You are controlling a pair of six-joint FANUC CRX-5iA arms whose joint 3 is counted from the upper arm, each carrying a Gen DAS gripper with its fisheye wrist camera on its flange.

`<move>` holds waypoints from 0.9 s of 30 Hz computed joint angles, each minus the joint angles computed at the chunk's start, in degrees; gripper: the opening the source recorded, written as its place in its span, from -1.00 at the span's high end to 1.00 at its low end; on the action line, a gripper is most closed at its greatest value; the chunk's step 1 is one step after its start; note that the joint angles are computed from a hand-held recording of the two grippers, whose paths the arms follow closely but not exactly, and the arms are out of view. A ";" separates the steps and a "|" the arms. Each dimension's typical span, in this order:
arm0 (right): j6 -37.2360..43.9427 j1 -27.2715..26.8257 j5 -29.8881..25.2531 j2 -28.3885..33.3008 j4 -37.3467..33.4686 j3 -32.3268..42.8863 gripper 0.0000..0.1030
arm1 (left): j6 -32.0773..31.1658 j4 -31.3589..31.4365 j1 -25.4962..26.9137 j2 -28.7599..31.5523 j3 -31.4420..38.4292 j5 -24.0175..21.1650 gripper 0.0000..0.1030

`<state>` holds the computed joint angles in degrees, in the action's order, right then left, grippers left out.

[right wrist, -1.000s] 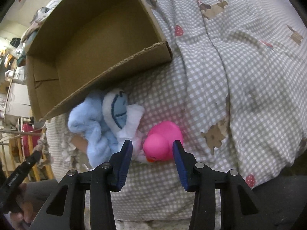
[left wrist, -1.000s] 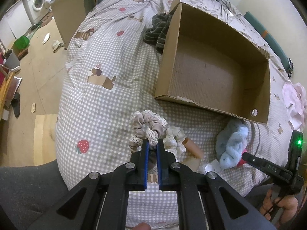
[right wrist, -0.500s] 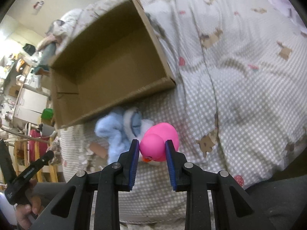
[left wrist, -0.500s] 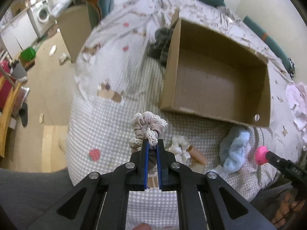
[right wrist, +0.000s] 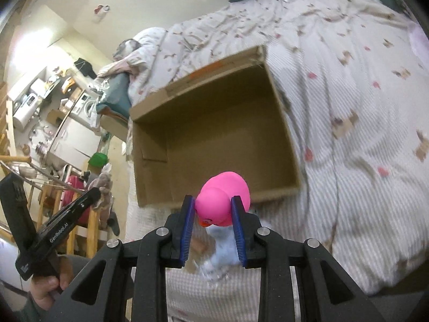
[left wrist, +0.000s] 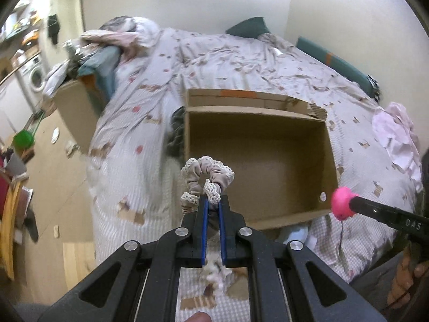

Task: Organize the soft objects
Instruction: 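Carry the scrunchie and duck into the box and open both tools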

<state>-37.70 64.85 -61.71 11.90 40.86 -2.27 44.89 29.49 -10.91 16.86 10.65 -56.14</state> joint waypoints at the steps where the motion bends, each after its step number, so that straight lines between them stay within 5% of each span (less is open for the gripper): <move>1: 1.07 -0.78 0.49 0.09 0.18 -0.03 0.43 | 0.60 -0.23 -0.61 1.41 1.85 -0.83 0.86; 11: 2.15 -4.34 4.41 1.95 -1.24 -2.08 0.43 | 2.14 -3.68 -4.35 6.74 4.81 -0.33 0.86; 27: 9.03 -6.28 3.17 6.16 -7.39 2.65 0.43 | 4.68 -8.34 -5.38 8.69 3.31 2.66 0.86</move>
